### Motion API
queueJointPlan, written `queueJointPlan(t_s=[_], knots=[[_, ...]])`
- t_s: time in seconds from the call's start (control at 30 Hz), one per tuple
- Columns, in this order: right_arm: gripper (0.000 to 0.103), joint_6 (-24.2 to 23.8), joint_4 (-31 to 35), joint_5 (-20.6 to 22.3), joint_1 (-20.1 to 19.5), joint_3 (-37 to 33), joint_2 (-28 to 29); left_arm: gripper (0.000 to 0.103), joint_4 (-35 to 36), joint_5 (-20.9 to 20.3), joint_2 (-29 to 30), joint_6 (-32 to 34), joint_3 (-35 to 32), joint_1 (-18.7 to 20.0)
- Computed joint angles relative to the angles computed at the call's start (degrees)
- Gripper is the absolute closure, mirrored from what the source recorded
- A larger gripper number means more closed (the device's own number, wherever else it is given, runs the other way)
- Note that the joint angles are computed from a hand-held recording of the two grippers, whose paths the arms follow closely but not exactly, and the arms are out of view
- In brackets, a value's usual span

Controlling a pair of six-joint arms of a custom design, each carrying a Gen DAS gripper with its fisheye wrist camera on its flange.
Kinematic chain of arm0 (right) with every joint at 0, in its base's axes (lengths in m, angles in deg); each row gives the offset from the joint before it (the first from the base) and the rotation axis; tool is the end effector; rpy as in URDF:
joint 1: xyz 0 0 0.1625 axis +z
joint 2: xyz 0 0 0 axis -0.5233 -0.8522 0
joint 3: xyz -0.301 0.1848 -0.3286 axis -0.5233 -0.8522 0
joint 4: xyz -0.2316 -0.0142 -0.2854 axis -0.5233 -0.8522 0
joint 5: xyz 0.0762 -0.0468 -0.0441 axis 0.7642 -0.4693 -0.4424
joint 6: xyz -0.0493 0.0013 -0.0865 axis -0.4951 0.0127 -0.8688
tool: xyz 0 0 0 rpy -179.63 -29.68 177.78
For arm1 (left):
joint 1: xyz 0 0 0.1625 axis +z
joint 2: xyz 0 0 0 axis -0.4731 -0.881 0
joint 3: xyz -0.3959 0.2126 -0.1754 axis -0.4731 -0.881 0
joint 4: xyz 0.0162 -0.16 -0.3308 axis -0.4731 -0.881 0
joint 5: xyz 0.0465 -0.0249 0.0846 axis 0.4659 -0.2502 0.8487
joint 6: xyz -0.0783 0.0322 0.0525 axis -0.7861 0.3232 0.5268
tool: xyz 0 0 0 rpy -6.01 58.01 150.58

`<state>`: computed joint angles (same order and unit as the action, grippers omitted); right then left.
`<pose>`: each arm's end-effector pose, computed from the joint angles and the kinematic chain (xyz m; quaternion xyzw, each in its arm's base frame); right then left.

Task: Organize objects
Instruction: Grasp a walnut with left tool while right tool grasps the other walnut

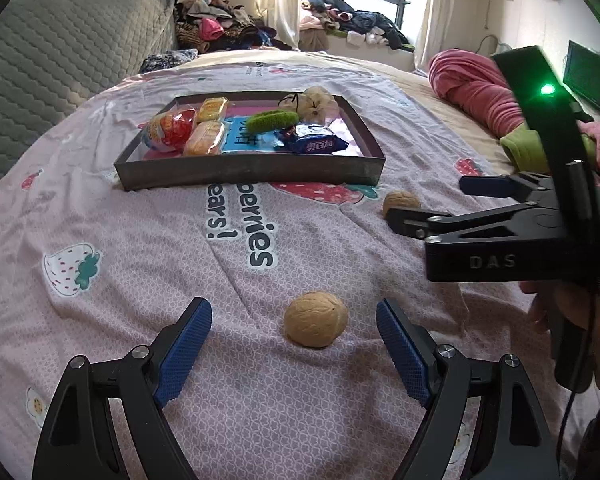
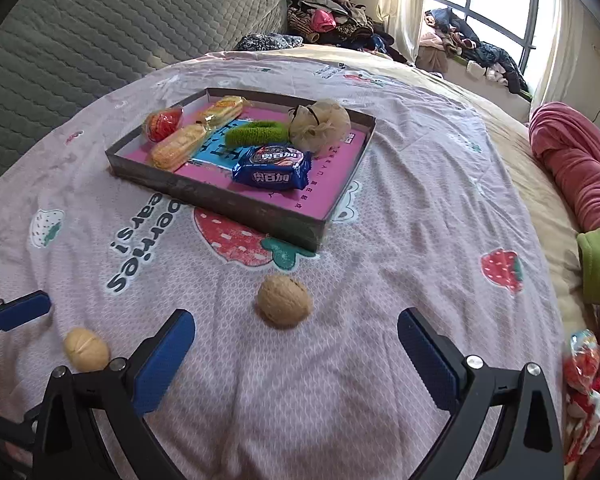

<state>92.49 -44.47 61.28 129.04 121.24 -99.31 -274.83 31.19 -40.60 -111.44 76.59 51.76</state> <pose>0.1021 -0.3116 0.1087 0.0653 -0.8490 0.3245 0.4119 -0.1883 -0.2914 0.0279 0.3572 0.8808 -0.2213 0.2180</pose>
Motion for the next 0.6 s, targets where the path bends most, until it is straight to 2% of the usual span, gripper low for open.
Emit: queueJointPlan(t_s=[0.1,0.17,0.23,0.3,0.4,0.47,0.53,0.57,0.6], knots=[[0.001,-0.96,-0.22,-0.57,-1.15,-0.79,0.82,0.018,0.48,-0.11,-0.07,0.40,-0.36,0.36],[0.001,-1.12,-0.06,-2.58,-2.33,-0.81,0.63,0.018,0.58,-0.35,0.10,0.48,-0.48,0.63],[0.005,-0.32,1.00,-3.49,-3.37,-1.41,0.76,0.021,1.50,-0.51,0.03,0.65,-0.78,0.78],[0.013,0.11,1.52,-4.61,-4.30,-1.60,0.57,0.032,1.40,-0.53,0.11,0.74,-0.79,0.92],[0.025,1.10,2.65,-4.96,-5.13,-2.22,0.70,0.040,3.50,-1.04,-0.69,0.84,-1.49,1.57],[0.029,1.02,3.01,-4.91,-5.23,-2.50,1.05,0.042,3.59,-1.19,-0.61,1.07,-1.61,1.70],[0.035,0.76,3.13,-4.52,-5.13,-2.67,1.22,0.051,3.43,-1.45,-0.51,1.24,-1.57,1.81],[0.040,0.69,3.22,-4.62,-5.06,-2.74,1.29,0.059,2.97,-1.51,-0.31,1.24,-1.42,1.79],[0.046,0.78,3.62,-4.66,-4.96,-2.97,1.36,0.062,3.00,-1.31,-0.21,1.11,-1.38,1.64]])
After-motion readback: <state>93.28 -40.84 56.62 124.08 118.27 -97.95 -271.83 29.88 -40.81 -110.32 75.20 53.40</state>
